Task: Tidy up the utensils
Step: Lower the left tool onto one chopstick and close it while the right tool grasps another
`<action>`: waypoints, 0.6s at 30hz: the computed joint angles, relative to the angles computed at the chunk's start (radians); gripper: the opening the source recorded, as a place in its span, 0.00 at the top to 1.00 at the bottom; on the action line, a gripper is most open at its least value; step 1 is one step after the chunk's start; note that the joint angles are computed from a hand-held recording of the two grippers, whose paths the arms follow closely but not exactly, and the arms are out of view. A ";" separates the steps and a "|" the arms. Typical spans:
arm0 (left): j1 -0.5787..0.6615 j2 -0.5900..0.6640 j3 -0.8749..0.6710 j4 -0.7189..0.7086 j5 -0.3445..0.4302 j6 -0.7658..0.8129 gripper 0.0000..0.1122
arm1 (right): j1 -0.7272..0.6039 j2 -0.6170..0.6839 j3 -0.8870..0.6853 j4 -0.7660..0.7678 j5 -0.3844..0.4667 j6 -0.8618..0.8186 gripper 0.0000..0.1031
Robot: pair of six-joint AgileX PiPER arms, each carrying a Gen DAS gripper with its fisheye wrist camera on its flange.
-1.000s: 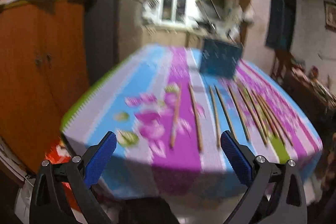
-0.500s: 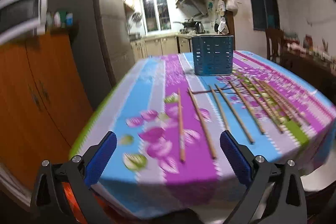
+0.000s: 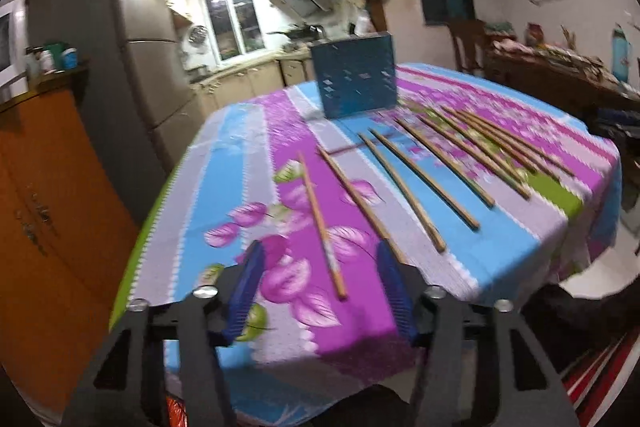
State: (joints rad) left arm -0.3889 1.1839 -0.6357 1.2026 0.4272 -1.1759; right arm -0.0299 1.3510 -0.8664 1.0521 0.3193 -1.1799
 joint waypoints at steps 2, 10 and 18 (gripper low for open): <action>0.010 0.024 0.004 0.007 -0.027 -0.012 0.60 | 0.037 0.014 0.002 -0.052 -0.014 0.022 0.50; 0.022 0.087 0.044 0.127 -0.051 -0.160 0.84 | 0.122 0.043 0.040 -0.069 -0.070 -0.007 0.75; -0.039 0.102 0.098 0.369 0.015 -0.447 0.90 | 0.189 0.064 0.088 -0.164 -0.188 0.090 0.84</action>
